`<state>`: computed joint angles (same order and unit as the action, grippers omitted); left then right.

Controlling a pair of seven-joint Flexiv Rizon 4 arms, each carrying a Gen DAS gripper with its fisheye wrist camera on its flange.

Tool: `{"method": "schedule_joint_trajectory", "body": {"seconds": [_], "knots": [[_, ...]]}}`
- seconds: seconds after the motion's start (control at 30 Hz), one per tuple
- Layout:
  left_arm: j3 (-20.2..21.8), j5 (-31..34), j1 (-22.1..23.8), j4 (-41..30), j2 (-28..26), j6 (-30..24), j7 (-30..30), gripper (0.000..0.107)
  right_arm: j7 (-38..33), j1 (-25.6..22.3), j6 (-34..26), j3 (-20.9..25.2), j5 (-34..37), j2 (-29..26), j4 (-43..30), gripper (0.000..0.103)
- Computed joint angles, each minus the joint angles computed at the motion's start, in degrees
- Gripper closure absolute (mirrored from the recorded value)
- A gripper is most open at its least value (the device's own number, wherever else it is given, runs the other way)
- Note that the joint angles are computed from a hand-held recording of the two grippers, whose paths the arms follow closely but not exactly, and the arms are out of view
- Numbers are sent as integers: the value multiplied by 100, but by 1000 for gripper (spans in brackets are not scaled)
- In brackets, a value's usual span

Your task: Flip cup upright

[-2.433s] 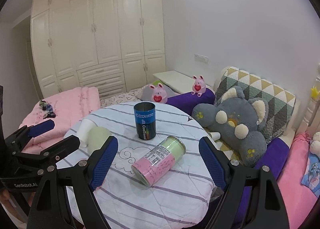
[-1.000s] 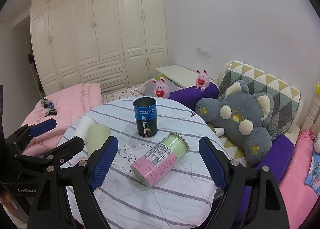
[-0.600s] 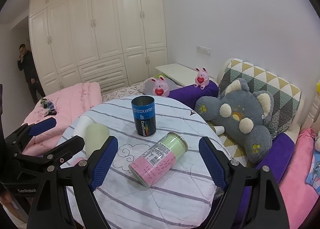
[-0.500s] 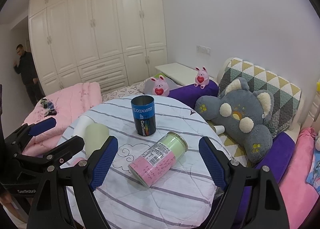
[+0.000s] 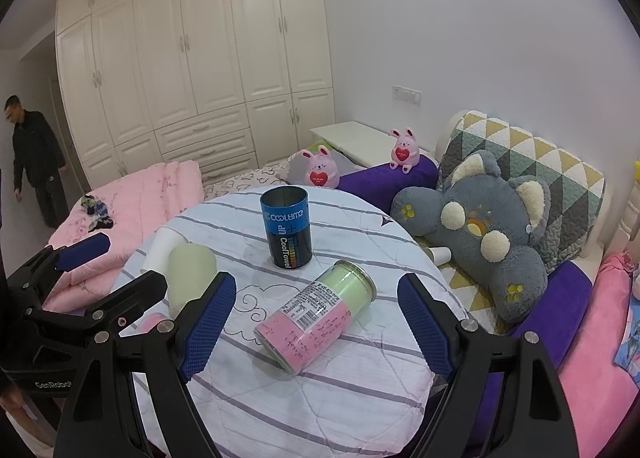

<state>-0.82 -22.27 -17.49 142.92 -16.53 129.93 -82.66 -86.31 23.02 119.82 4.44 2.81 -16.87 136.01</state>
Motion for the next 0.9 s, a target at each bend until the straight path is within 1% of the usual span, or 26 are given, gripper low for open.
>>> {"method": "schedule_joint_trajectory", "body": {"seconds": [0.2, 0.27, 0.3, 0.33, 0.53, 0.73, 0.83, 0.9], "knots": [[41, -9, 22, 71, 19, 25, 46, 4, 53, -35, -25, 46, -83, -57, -42, 19], [67, -147, -54, 99, 6, 103, 103, 4, 48, 8, -27, 32, -66, -58, -41, 19], [106, -391, -188, 113, -20, 183, 216, 4, 54, 3, -32, 38, -79, -58, -38, 19], [101, -443, -202, 119, -28, 216, 253, 4, 66, -7, -30, 48, -95, -59, -34, 19], [44, -424, -135, 166, -102, 554, 178, 4, 80, 2, -39, 37, -105, -45, -19, 19], [34, -822, -299, 120, -121, 461, 498, 4, 52, 57, -58, 0, -40, -37, -22, 19], [2, -786, -255, 120, -113, 437, 455, 4, 72, 12, -66, 27, -88, -35, -15, 19], [-28, -560, -115, 128, -72, 315, 349, 4, 80, -15, -89, 36, -126, -40, -17, 19]]}}
